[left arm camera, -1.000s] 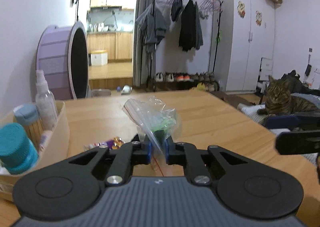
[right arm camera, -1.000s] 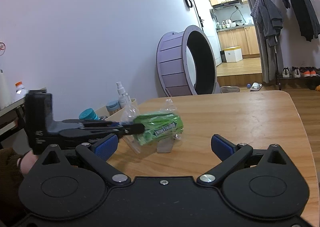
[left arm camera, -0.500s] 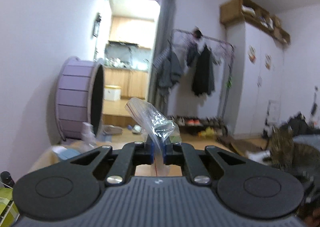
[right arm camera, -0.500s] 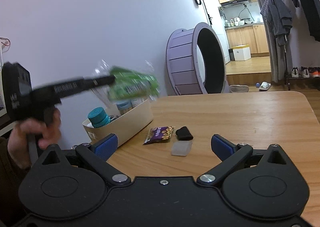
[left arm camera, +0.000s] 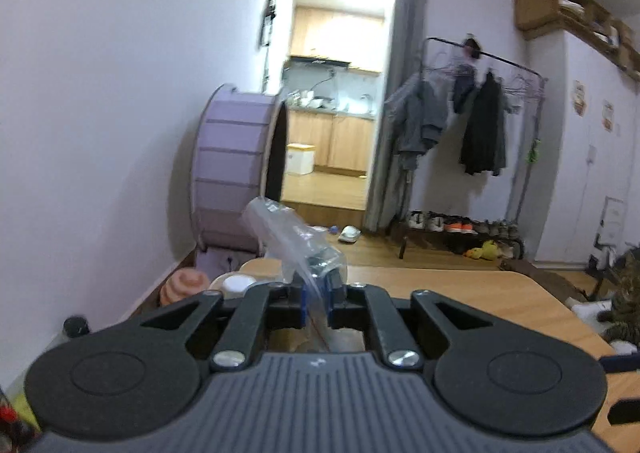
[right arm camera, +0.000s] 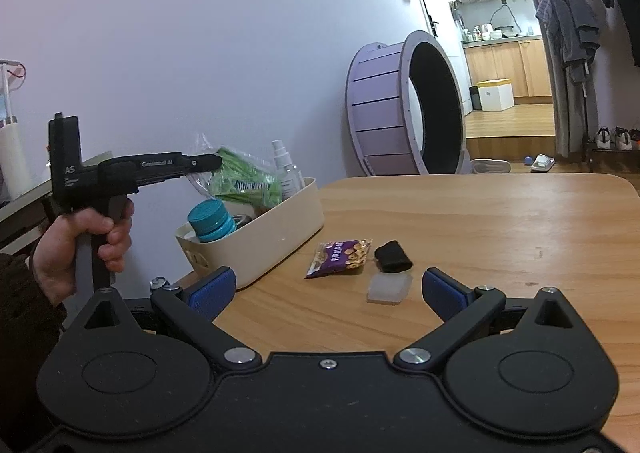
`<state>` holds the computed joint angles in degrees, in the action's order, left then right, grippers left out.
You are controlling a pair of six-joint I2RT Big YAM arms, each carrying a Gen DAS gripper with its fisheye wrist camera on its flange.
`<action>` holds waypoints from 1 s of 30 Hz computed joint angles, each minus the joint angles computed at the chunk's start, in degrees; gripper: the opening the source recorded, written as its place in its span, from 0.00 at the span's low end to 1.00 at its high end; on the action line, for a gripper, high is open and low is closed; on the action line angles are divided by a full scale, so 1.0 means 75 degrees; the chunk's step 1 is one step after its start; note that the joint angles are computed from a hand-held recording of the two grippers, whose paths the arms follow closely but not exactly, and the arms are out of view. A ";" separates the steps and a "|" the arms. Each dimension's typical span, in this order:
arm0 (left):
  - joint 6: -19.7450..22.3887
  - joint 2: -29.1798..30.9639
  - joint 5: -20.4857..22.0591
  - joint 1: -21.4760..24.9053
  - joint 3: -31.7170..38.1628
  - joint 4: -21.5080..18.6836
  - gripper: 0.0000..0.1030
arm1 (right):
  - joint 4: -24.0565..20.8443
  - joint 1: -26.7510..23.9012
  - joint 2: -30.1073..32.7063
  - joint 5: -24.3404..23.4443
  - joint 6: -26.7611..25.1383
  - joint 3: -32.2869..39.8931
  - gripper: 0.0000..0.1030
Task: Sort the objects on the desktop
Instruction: 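Lift the zip bag and carry it over the cream basket, then drop the zip bag into the basket by opening the left tool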
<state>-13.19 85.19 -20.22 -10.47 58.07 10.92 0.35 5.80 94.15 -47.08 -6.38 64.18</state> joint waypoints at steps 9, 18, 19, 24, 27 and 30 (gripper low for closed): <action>0.0183 -0.0643 -0.0816 -0.0050 -0.0625 0.0262 0.51 | -0.0008 0.0060 0.0013 0.0044 0.0064 0.0044 0.97; 0.0068 -0.0991 0.0460 -0.0230 -0.0819 -0.0032 0.54 | -0.0132 0.0189 0.0103 0.0280 -0.0041 0.0200 0.97; 0.0054 -0.0972 0.0724 -0.0284 -0.0786 -0.0140 0.54 | -0.0188 0.0203 0.0122 0.0354 -0.0077 0.0244 0.97; 0.0056 -0.0725 0.1619 -0.0481 -0.0626 -0.0538 0.54 | -0.0654 0.0269 0.0318 0.0842 -0.0375 0.0605 0.97; 0.0232 -0.0550 0.1813 -0.0571 -0.0552 -0.0640 0.55 | -0.0891 0.0316 0.0449 0.1100 -0.0622 0.0790 0.96; 0.0317 -0.0405 0.1937 -0.0609 -0.0477 -0.0709 0.55 | -0.1214 0.0388 0.0607 0.1298 -0.0921 0.1025 0.87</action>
